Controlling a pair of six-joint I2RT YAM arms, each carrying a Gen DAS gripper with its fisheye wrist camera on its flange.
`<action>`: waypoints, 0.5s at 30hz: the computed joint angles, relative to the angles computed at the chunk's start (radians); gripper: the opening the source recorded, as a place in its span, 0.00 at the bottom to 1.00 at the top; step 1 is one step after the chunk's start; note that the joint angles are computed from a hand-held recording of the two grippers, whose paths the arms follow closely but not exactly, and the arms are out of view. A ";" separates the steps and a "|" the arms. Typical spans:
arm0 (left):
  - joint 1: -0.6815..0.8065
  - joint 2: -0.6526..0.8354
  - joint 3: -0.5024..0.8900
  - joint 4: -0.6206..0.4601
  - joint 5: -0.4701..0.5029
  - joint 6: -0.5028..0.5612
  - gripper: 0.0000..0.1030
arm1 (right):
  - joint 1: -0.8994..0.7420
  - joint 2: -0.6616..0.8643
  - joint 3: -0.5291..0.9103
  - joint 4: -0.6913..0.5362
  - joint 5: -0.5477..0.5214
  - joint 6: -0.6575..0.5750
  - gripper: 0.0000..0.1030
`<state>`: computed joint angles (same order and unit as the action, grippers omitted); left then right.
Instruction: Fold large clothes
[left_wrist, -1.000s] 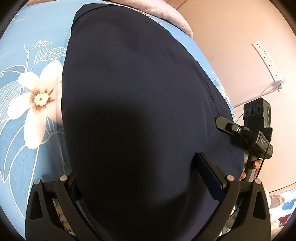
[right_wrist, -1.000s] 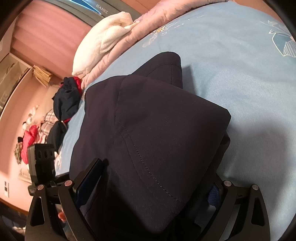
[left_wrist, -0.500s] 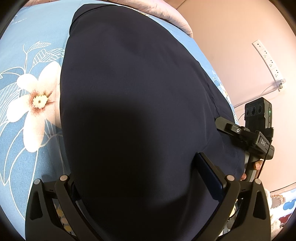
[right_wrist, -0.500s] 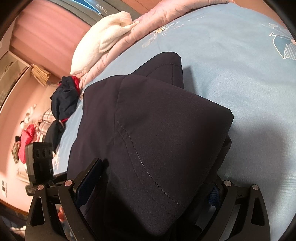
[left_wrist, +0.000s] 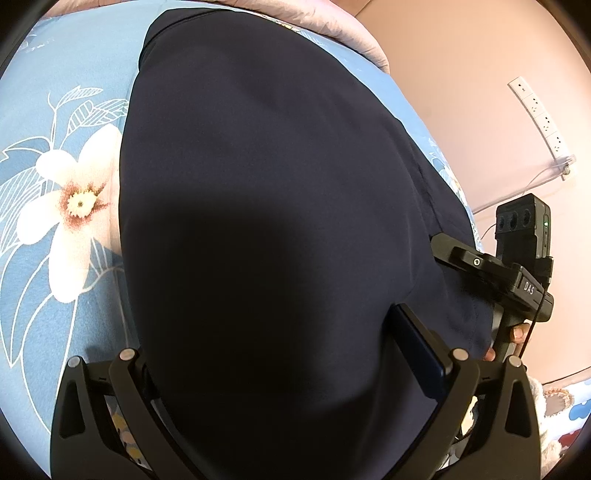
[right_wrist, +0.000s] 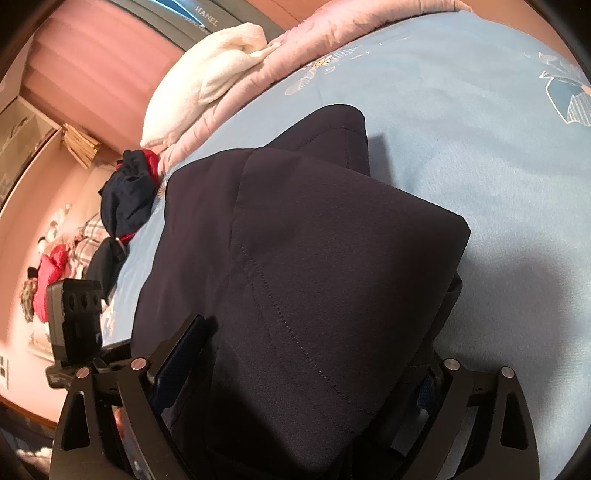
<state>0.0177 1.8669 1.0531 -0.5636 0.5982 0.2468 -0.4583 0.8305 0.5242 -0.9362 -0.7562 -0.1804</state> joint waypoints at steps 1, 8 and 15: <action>0.000 -0.001 -0.002 0.003 -0.001 -0.002 1.00 | -0.002 0.001 0.000 -0.003 -0.011 -0.003 0.81; -0.010 -0.033 -0.029 0.034 -0.032 -0.027 0.98 | 0.091 -0.073 -0.002 0.019 0.039 0.064 0.52; -0.027 -0.085 -0.082 0.087 -0.059 -0.068 0.88 | 0.298 -0.198 0.010 0.053 0.232 0.199 0.39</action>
<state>-0.0089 1.7816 0.9712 -0.4768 0.5391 0.1789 -0.1601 0.6320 0.5346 -0.8836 -0.5246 0.0185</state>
